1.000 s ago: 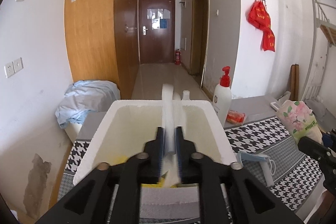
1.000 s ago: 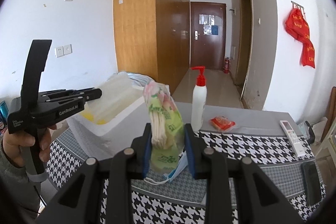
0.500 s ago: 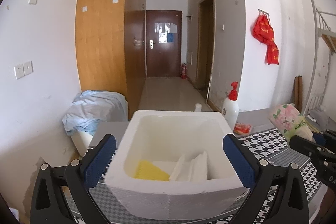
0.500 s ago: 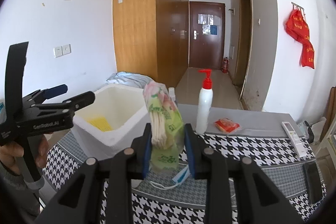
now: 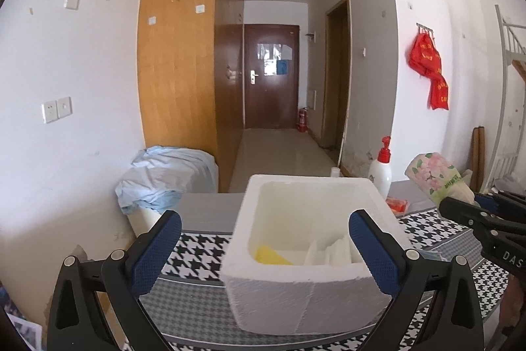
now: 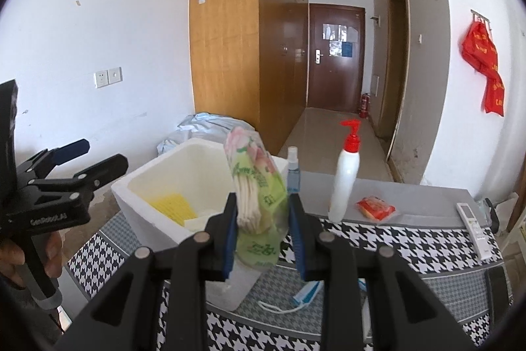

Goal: Organize soft objects
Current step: 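Carry the pink-flowered bag with the right gripper and release it into the foam box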

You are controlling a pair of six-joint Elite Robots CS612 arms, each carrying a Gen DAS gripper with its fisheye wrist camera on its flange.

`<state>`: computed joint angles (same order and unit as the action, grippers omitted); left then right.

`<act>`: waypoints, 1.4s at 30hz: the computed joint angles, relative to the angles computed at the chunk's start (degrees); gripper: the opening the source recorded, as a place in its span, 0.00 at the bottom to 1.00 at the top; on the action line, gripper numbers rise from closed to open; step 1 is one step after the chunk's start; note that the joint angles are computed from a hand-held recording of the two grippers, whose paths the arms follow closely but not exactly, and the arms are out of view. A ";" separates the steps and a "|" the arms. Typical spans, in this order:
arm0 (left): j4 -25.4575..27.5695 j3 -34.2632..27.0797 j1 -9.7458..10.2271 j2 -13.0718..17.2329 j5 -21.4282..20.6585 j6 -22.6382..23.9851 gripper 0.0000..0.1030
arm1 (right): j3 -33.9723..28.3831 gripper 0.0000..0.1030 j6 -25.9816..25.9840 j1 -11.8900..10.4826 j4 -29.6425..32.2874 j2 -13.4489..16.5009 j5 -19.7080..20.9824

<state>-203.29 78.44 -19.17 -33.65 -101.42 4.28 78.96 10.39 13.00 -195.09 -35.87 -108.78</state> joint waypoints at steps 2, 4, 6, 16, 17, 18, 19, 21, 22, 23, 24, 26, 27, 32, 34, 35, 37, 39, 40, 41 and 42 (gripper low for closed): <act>-0.33 0.25 0.15 -0.06 0.47 -0.24 0.99 | -0.64 0.32 -0.28 0.13 0.54 0.26 0.31; -0.59 0.51 0.28 -0.15 0.81 -0.47 0.99 | -1.23 0.32 -0.60 0.20 0.92 0.46 0.63; -0.83 0.73 0.38 -0.20 1.31 -0.61 0.99 | -1.80 0.32 -0.97 0.30 1.17 0.66 0.80; -2.69 2.52 0.83 -0.52 1.53 -1.69 0.99 | -4.85 0.32 -1.97 0.70 4.34 1.70 0.74; -2.75 2.61 0.88 -0.52 1.44 -1.73 0.99 | -5.05 0.32 -1.91 0.68 4.58 1.75 1.04; -2.79 2.66 0.93 -0.50 1.39 -1.88 0.99 | -5.26 0.32 -1.95 0.66 4.75 1.82 1.29; -2.86 2.73 0.97 -0.47 1.49 -2.09 0.99 | -5.61 0.32 -2.11 0.69 5.09 1.96 1.41; -3.12 2.85 1.09 -0.39 1.72 -2.43 0.99 | -6.15 0.32 -2.36 0.67 5.45 2.19 1.69; -3.22 2.91 1.12 -0.35 1.83 -2.44 0.99 | -6.24 0.32 -2.38 0.57 5.49 2.22 2.00; -3.19 2.87 1.14 -0.31 1.95 -2.42 0.99 | -6.57 0.32 -2.34 0.50 5.72 2.36 2.61; -3.17 2.83 1.17 -0.22 2.19 -2.45 0.99 | -6.83 0.32 -2.31 0.43 5.96 2.47 3.03; -3.41 2.80 1.28 -0.01 2.53 -2.80 0.99 | -7.59 0.32 -2.30 0.45 6.87 2.80 3.09; -3.38 2.77 1.34 0.09 2.62 -3.06 0.99 | -7.93 0.32 -2.37 0.44 7.27 2.95 3.22; -2.73 2.67 1.70 0.40 2.25 -3.79 0.99 | -9.91 0.32 -2.74 0.35 9.43 3.89 4.19; -2.68 2.59 1.81 0.51 2.16 -3.99 0.99 | -10.67 0.32 -2.43 0.15 10.29 4.25 5.01; -2.64 2.56 1.86 0.55 2.08 -4.12 0.99 | -10.95 0.32 -2.37 0.13 10.64 4.39 5.15; -2.59 2.54 1.93 0.59 1.91 -4.33 0.99 | -11.53 0.32 -2.53 0.12 10.91 4.74 5.37; -2.47 2.59 1.97 0.63 1.89 -4.43 0.99 | -11.89 0.32 -2.45 0.09 11.52 4.88 5.72; -2.29 2.60 1.98 0.63 1.85 -4.31 0.99 | -12.11 0.32 -2.45 0.09 11.67 4.97 5.83; -2.15 2.58 1.98 0.64 1.87 -4.23 0.99 | -12.25 0.32 -2.50 0.08 11.63 5.04 5.95; -2.04 2.54 1.97 0.65 1.91 -4.26 0.99 | -12.48 0.32 -2.60 0.03 11.63 5.17 6.13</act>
